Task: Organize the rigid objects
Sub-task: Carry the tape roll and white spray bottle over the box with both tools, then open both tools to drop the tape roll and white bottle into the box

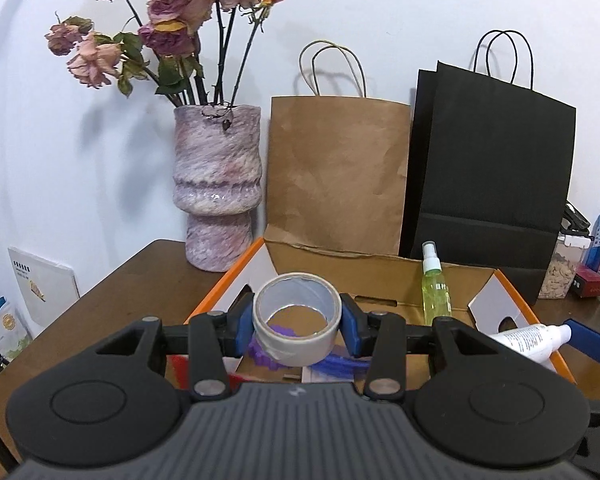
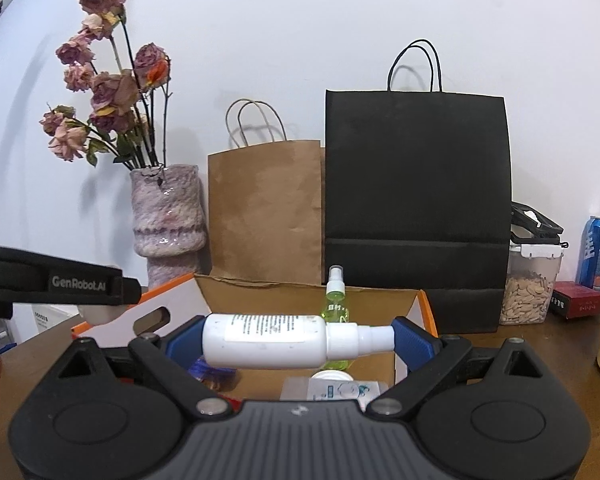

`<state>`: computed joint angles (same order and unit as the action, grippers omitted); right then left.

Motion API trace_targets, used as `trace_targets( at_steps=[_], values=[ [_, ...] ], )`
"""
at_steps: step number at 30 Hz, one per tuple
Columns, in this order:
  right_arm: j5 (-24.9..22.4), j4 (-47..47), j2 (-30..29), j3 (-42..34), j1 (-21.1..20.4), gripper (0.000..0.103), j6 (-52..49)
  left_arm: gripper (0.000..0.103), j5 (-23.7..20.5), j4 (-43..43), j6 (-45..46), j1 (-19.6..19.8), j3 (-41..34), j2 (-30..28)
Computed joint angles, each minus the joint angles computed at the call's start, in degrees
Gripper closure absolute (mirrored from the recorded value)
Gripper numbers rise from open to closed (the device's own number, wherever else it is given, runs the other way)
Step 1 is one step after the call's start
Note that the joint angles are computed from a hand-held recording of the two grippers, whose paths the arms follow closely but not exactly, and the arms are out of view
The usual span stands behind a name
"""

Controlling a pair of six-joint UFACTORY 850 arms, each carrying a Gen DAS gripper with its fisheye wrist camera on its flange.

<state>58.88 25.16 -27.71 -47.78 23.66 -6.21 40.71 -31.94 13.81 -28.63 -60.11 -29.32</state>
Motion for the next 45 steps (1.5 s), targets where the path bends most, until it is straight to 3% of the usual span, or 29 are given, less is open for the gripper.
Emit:
trace_targets(
  at_steps=[30,32,34,35,38,45],
  values=[
    [-8.2,-0.3,-5.7,-9.7,-4.0,0.006,-4.4,0.058,-7.3,-1.3,5.3,2.4,-13.8,-9.5],
    [-9.2,-0.3,-5.8,-9.8,-4.2,0.006,-4.7,0.05,-7.4,-1.6,5.6,2.5,-13.9,-9.6],
    [-9.9,0.2,-5.9,-9.9,-4.1,0.005,-5.0,0.026,-7.3,-1.9,5.8,2.4,-13.8,-9.5],
    [-10.0,0.4,-5.9,-9.9,-4.1,0.0,-5.1,0.022,-6.7,-1.8,5.8,2.4,-13.6,-9.5],
    [-9.3,1.0,-5.8,-9.6,-4.1,0.0,-4.6,0.002,-5.2,-1.7,5.6,2.3,-13.1,-9.3],
    [-9.1,0.6,-5.7,-9.3,-4.3,0.0,-3.8,0.0,-4.6,-1.7,6.1,2.2,-12.7,-9.0]
  ],
)
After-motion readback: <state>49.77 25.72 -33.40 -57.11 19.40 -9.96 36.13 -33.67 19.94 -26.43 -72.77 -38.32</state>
